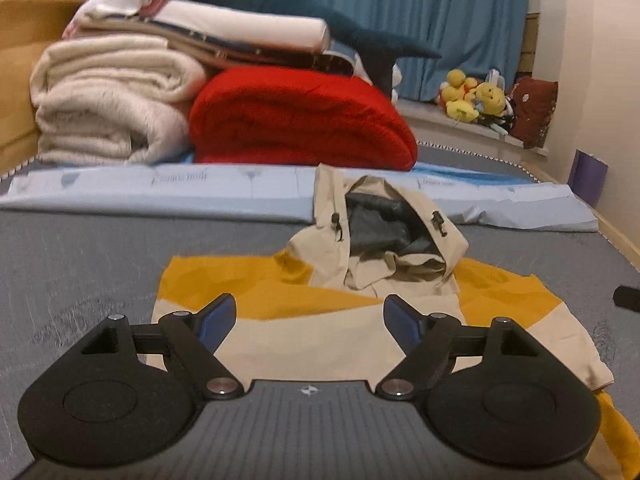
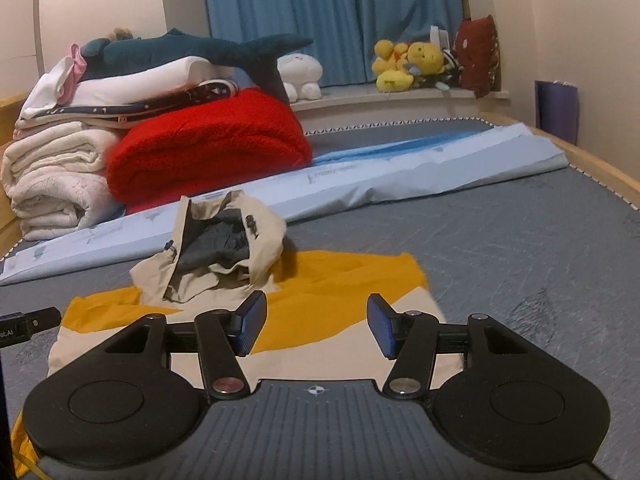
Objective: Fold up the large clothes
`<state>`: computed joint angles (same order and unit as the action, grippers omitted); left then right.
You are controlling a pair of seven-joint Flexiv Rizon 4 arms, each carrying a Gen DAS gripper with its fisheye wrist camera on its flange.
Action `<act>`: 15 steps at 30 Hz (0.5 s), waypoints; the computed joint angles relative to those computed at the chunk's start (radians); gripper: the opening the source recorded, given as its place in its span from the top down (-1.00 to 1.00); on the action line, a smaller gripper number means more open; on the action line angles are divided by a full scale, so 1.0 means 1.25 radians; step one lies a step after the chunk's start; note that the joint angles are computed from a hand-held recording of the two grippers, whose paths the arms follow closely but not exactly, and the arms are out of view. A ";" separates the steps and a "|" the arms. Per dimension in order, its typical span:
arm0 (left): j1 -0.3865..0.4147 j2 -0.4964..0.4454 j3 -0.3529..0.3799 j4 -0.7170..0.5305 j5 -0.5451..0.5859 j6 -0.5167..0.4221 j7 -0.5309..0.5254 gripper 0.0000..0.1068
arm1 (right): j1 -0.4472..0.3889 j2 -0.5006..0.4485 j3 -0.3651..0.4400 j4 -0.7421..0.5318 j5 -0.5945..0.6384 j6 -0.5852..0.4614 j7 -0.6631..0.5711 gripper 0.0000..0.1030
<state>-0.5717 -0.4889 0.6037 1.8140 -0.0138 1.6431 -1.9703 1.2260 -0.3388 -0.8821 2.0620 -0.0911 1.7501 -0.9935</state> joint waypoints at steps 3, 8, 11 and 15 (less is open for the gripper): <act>-0.008 -0.011 0.007 -0.008 0.001 0.001 0.001 -0.59 | -0.016 0.007 0.010 0.001 -0.004 0.009 -0.018 -0.11; 0.023 -0.011 -0.032 -0.016 0.005 -0.003 0.022 -0.59 | -0.080 0.018 0.072 -0.015 -0.017 -0.007 -0.020 -0.11; 0.024 -0.014 -0.031 -0.026 0.022 0.002 0.047 -0.57 | -0.129 0.021 0.115 -0.031 -0.042 -0.020 0.003 -0.11; 0.039 -0.001 -0.041 -0.034 0.048 0.006 0.119 -0.43 | -0.164 0.016 0.127 -0.052 -0.083 -0.043 0.039 -0.11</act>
